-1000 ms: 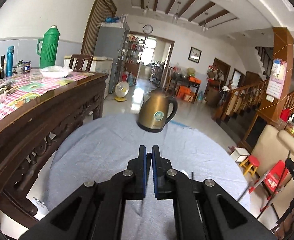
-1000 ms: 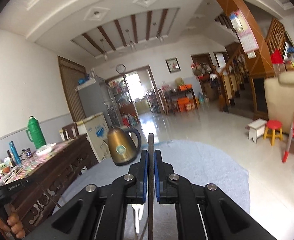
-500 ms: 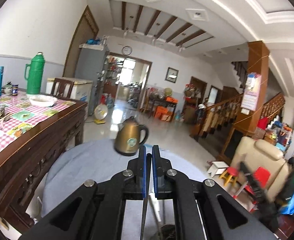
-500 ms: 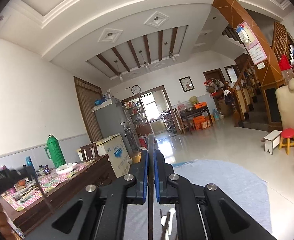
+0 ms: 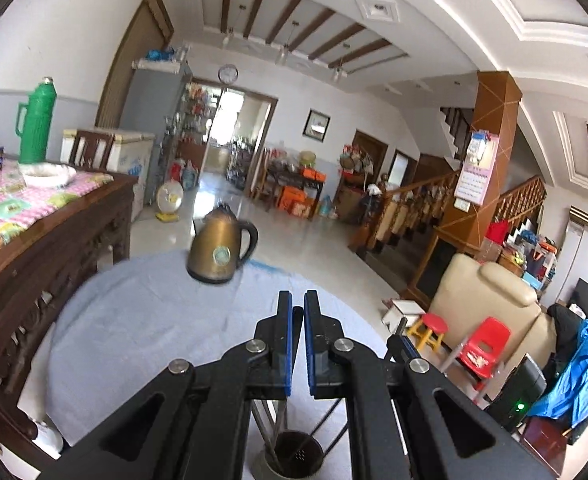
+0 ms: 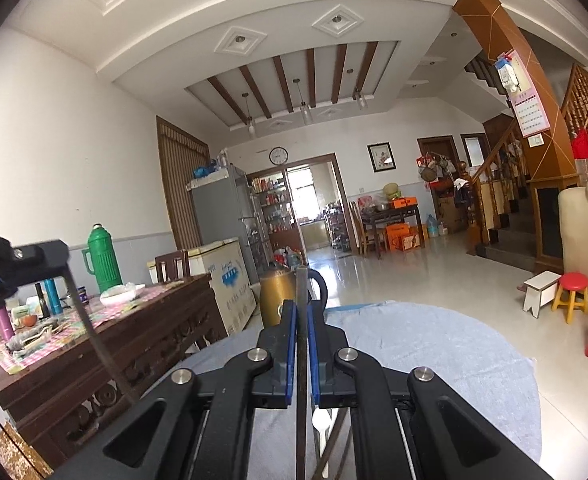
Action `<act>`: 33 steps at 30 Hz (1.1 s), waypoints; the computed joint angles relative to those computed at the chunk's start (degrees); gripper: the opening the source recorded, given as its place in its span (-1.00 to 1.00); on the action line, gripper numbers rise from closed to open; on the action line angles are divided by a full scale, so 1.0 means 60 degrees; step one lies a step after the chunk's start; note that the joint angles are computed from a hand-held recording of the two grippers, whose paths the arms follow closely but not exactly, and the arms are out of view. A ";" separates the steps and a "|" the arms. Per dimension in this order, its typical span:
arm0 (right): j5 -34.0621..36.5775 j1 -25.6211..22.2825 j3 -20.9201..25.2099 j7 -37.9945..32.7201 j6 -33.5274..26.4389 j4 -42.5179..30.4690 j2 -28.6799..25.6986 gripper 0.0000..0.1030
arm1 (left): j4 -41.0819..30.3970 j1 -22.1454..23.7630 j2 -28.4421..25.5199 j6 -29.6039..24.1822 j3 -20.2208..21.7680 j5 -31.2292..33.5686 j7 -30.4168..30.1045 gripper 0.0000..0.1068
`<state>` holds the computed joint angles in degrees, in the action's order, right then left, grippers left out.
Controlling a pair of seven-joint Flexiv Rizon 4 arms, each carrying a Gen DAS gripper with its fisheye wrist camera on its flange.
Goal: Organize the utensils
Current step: 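Lower both chopsticks into the cup and open both tools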
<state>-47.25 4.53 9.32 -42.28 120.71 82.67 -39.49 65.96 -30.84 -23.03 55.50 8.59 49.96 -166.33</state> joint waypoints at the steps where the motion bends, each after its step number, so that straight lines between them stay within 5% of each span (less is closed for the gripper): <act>1: -0.0101 -0.0101 0.0044 0.0045 0.0017 0.0006 -0.0021 -0.88 | -0.0067 0.0062 -0.0073 -0.0061 -0.0078 -0.0143 0.0165 -0.90; 18: -0.2804 -0.0971 0.0017 0.2331 0.0221 -0.0153 -0.0343 -0.87 | -0.0411 0.0222 -0.0800 -0.0411 -0.0148 -0.1828 0.1574 -0.90; 33: -0.5537 -0.0817 -0.1514 0.5749 0.1359 -0.1310 -0.0827 -0.85 | -0.0527 0.0262 -0.1206 -0.0228 -0.0060 -0.2552 0.2434 -0.90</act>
